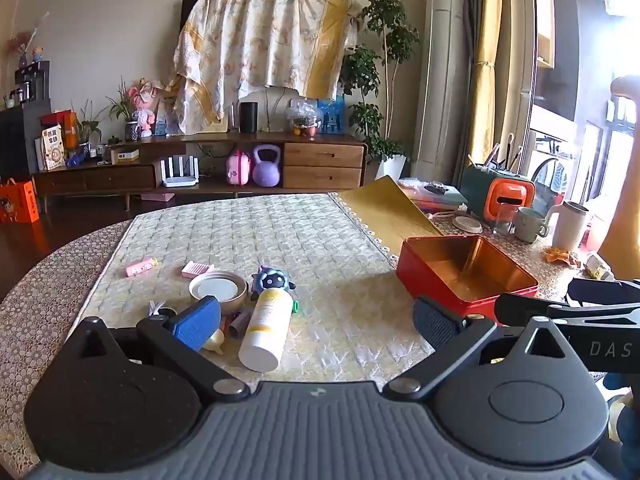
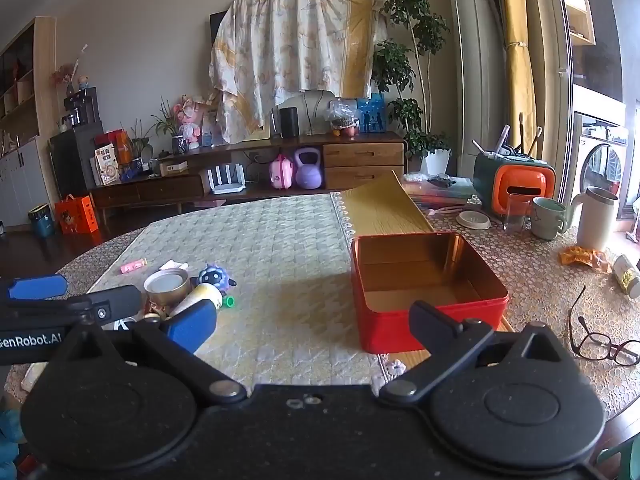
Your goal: Organize rigid objects
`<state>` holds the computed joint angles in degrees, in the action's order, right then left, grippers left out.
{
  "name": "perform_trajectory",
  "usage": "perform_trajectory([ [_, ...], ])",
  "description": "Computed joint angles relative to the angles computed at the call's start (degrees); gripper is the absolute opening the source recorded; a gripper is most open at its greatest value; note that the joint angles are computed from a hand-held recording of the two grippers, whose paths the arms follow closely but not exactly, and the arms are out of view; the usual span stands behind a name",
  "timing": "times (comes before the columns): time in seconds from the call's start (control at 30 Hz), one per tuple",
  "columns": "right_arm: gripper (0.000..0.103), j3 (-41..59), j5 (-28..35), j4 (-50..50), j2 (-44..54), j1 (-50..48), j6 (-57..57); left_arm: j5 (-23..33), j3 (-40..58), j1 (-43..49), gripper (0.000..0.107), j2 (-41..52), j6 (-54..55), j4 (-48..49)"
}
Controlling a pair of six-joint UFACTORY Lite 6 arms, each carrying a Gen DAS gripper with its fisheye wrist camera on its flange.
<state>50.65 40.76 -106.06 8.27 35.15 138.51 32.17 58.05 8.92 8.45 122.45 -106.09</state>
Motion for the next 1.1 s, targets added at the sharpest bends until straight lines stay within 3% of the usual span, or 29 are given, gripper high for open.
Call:
perform_trajectory([
  [1.1, 0.102, 1.3, -0.95, 1.2, 0.47, -0.03, -2.0, -3.41, -0.78, -0.53, 0.103, -1.9, -1.15, 0.51],
])
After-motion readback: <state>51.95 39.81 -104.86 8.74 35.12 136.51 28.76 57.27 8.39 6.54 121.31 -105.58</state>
